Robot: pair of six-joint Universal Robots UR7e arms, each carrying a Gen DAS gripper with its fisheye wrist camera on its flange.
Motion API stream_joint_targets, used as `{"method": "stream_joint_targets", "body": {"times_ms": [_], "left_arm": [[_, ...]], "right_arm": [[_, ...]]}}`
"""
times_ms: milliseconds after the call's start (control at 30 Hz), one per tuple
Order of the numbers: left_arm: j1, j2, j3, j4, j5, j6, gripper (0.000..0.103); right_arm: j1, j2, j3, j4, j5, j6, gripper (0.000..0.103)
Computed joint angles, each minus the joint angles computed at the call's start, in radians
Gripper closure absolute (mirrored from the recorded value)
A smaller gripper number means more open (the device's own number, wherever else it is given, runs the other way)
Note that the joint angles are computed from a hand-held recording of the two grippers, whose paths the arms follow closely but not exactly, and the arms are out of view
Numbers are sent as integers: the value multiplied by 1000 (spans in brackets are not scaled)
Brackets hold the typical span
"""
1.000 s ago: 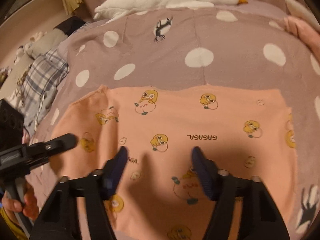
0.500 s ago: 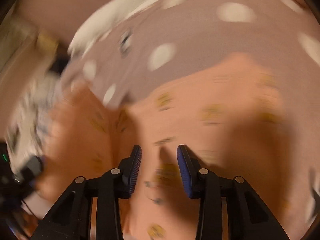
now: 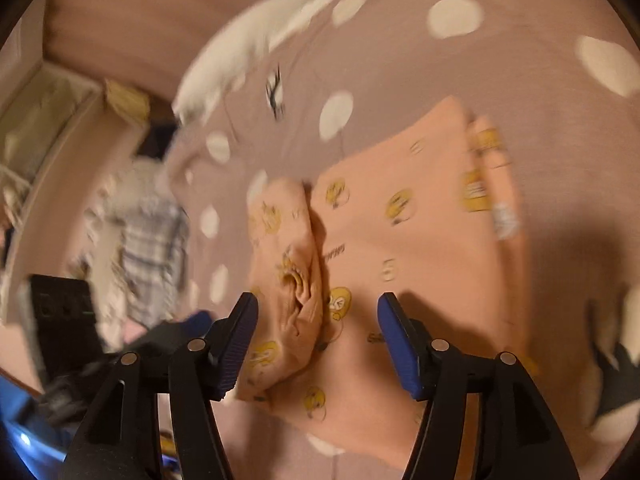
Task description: Fold small clothes
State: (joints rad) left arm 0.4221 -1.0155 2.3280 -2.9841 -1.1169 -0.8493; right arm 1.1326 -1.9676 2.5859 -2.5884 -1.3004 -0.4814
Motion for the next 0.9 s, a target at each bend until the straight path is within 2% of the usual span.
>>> {"method": "stream_joint_targets", "body": {"times_ms": [100,133,267,433,467,533,567,700,767,900], "left_arm": [[-7,-71,60,37,32,-48,36],[-9,-93,79,52,41,-62,35],[-4,-157,142,86,52,-105,34],[14,-175,184,57,38,-141,34],[16,-178,190,52,35,-145,34],[16,-179,192,52,28,-150,34],[15,-178,190,56,27,-151,34],[7,-176,189,53,24,-149,34],[3,-165,186,43,20,-147,34],[1,-126,175,17,3,-137,34]], "right_arm": [[116,148,-20,-136,-132,55,40],[138,164,-22,-152,-162,74,40],[214,247,-40,-217,-212,100,40],[289,349,-72,-244,-287,109,40],[297,363,-73,-260,-299,110,43],[318,380,-68,-303,-324,102,67],[311,371,-60,-310,-313,100,88],[295,302,-22,-362,-247,69,90],[244,185,-12,-299,-140,62,90],[209,22,-12,-252,-102,27,90]]}}
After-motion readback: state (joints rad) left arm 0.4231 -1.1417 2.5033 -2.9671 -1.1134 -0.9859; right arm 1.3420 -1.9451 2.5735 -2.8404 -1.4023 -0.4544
